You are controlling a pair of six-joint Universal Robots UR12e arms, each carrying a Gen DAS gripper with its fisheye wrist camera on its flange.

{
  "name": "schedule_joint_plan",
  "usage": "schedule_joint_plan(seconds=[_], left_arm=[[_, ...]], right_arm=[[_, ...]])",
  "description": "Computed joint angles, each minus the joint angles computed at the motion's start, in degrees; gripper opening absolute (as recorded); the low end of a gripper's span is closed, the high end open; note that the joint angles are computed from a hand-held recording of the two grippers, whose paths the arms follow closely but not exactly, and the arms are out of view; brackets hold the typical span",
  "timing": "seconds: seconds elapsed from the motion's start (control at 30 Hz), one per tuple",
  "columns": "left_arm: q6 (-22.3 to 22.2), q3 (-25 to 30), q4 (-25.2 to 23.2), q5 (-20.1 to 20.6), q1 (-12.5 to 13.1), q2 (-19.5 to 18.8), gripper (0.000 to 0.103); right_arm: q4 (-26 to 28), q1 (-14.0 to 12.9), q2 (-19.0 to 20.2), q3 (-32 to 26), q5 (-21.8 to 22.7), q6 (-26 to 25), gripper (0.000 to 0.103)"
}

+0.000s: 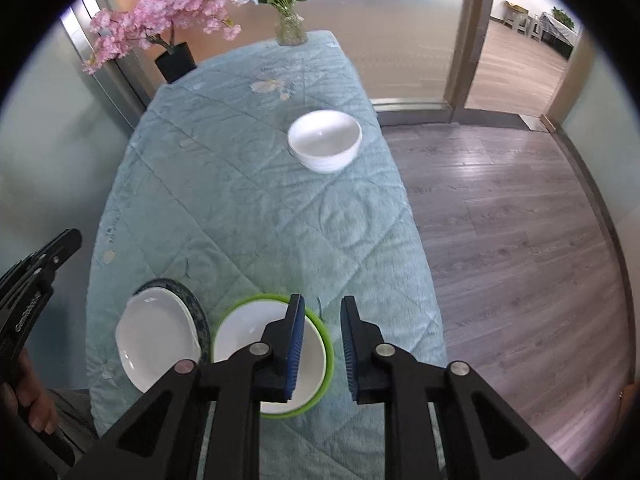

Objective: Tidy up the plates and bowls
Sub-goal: 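Move both grippers to the last small white bowl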

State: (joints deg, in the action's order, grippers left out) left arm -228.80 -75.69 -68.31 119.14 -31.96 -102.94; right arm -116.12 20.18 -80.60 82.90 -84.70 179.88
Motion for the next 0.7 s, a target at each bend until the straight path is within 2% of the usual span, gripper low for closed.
schedule_joint_plan(seconds=[0.03,0.07,0.13,0.17,0.3,0.43,0.5,0.63,0.7], left_arm=[[0.03,0.07,1.12,-1.92,0.56,-0.05,0.078],[0.12,0.13,2.03,-2.39,0.83,-0.09,0.103],[1.93,-0.68,8.57,-0.57,0.83,-0.21,0.102],[3.13,-0.48,9.48,-1.15,1.11,-0.4,0.102],[7.93,3.5,9.22,-8.15,3.84,-2.73,0.102],[11.04,9.04,9.03,-14.04,6.81,-6.19,0.102],[13.17,12.22,8.21,-16.59,8.03,-8.12,0.102],[17.54,22.35,3.97,-21.95,10.65,-13.9,0.102],[18.52,26.83,2.58,-24.17,11.74,-16.64,0.102]], right_arm=[[-1.0,0.03,0.13,-0.1,-0.67,-0.01,0.09],[-2.18,-0.08,0.18,0.01,-0.53,0.12,0.101],[-3.52,-0.38,0.79,-0.51,0.17,-0.94,0.102],[-3.62,-0.46,1.24,-1.07,0.13,-1.6,0.102],[-2.27,-1.36,4.07,-5.29,2.35,-3.78,0.102],[0.36,-3.09,8.19,-11.98,7.12,-3.35,0.102],[0.96,-3.32,10.33,-15.59,6.48,-3.87,0.102],[3.11,-2.83,15.73,-24.9,2.18,-9.66,0.102],[7.2,-3.4,18.91,-30.74,5.08,-10.98,0.102]])
